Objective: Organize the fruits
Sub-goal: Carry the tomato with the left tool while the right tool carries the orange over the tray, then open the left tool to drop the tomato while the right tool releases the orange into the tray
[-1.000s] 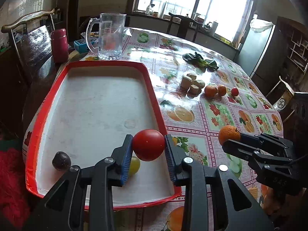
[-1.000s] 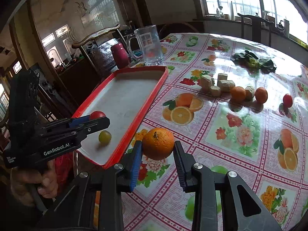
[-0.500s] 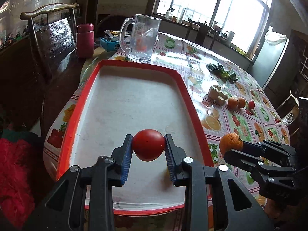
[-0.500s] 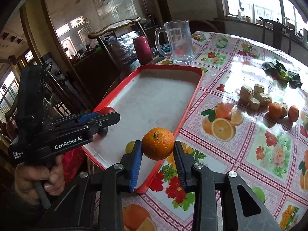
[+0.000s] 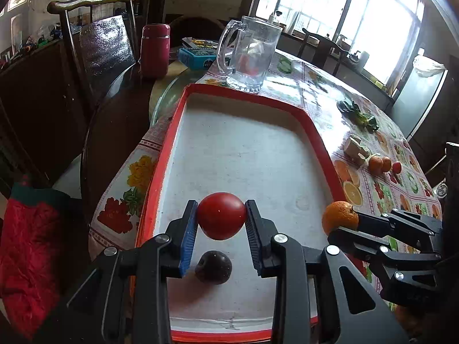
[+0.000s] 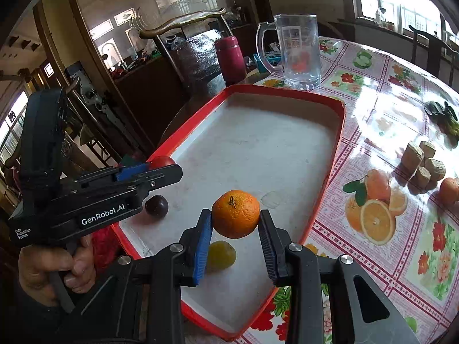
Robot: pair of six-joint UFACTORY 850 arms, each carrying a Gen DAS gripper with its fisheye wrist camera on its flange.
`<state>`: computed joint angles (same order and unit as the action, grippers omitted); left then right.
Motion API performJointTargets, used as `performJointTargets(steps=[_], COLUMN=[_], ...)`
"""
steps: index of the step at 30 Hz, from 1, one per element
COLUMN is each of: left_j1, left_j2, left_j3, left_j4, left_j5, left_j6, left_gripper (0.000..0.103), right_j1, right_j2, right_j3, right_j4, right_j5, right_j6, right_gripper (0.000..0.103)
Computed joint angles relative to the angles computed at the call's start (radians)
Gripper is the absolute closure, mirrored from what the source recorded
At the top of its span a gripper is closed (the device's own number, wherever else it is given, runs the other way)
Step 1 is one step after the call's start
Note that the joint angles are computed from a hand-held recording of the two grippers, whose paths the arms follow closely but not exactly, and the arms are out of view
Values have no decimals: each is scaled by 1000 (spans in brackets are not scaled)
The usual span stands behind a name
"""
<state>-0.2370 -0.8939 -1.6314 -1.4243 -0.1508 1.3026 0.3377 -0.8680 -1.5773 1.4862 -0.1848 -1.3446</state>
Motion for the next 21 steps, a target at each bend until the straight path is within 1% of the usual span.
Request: performJointTargets(steps=[1,4,6,9,11,13,15,16,18,20,21], left_j1=[1,4,5,3,1,-5,-7,-8,-5,-5,-5], left_j2=[-6,-24,-33,-52,-56,-53,-51,-50,-50,-45,-41], left_j3=[-7,-31,-42,-67,-69,-66,-65,-65,-66,-62,-58], left_j4=[48,199,271,464,530,606,677,696,699,708,690], left_j5=[0,-9,-13,-25,-21,-9,-6,-9,-13,-13,-9], left_j6=[-49,-200,-270,-456,-515,-578,-643,-663,-669,-689,-674], left_gripper=[73,73,73,73,73,73,73,73,72,66,61], right_j1=[0,1,2,3,4,3,0,0,-4,-7,-9], right_j2=[-13,-45,-61,-79,-77,-77,-72,-66,-49,-27,-16], right_j3=[-18,-59,-77,-99,-94,-94,-85,-77,-50,-17,-2], right_j4=[-75,-227,-295,-405,-362,-359,-317,-286,-190,-65,-16], right_j5=[-3,-15,-24,-40,-37,-43,-47,-47,-40,-35,-33], right_j6=[74,222,289,392,344,343,304,275,186,60,13], right_gripper=[70,70,70,68,67,67,67,66,58,57,57])
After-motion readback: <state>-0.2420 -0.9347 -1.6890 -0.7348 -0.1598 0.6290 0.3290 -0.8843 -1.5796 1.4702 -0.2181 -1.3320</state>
